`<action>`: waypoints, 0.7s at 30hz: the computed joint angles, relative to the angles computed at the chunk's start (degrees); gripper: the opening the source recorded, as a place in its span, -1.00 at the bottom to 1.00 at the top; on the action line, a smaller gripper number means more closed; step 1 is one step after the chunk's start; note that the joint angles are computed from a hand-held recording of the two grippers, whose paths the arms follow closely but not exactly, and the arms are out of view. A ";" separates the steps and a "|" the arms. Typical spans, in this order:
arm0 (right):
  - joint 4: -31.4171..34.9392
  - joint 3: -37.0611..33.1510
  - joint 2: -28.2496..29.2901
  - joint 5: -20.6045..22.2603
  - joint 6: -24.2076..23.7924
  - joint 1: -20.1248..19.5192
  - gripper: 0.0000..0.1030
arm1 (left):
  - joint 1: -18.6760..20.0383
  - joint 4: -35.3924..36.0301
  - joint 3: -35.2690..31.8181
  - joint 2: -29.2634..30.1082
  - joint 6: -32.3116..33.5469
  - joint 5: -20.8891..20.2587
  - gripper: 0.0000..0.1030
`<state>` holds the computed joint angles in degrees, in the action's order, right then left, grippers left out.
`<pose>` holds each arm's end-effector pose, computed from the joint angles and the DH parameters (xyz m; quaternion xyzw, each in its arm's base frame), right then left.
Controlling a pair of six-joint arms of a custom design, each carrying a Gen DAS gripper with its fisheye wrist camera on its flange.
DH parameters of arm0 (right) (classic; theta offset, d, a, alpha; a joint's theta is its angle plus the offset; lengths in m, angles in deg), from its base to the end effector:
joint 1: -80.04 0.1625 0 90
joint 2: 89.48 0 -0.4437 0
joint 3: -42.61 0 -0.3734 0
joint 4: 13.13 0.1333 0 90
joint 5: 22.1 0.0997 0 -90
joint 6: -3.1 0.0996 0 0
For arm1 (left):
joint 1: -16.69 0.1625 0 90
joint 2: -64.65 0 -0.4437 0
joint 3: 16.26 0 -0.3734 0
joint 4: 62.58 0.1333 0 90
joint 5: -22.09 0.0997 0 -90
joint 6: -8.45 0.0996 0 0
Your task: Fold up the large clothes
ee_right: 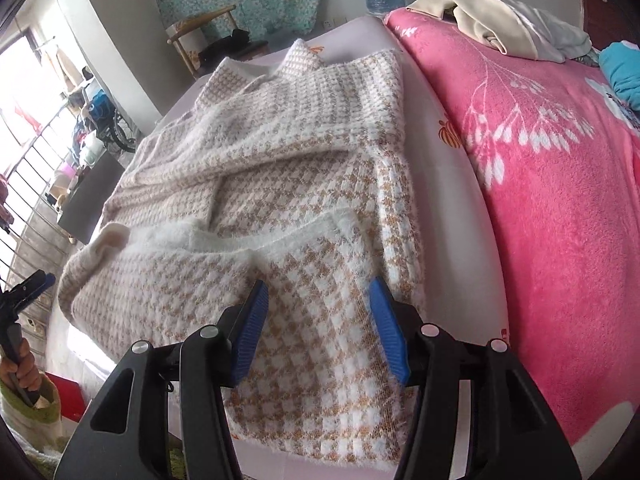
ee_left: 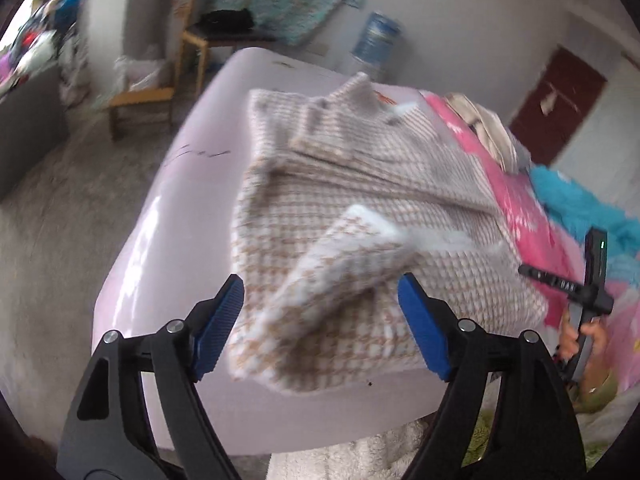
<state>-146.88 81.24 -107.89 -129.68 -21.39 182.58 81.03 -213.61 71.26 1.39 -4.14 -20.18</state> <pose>0.2963 -0.8568 0.1263 0.2777 -0.9273 0.1848 0.1698 -0.0992 -0.6846 0.4113 -0.0280 0.8767 -0.3983 0.2682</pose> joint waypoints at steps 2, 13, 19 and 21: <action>-0.13 -0.37 0.40 -0.62 0.21 0.07 0.01 | 0.10 4.80 -5.15 4.31 3.05 2.39 0.48; -2.58 -1.20 2.12 -3.82 -2.37 1.25 0.01 | 2.31 10.15 -12.74 9.88 4.74 6.67 0.27; -2.01 -1.52 2.08 -3.45 -1.83 1.10 0.01 | 3.17 9.42 -12.41 9.22 1.20 5.53 0.07; -2.19 -1.30 1.95 -3.37 -1.74 1.08 0.01 | 3.68 9.64 -12.28 8.87 -0.51 4.67 -0.02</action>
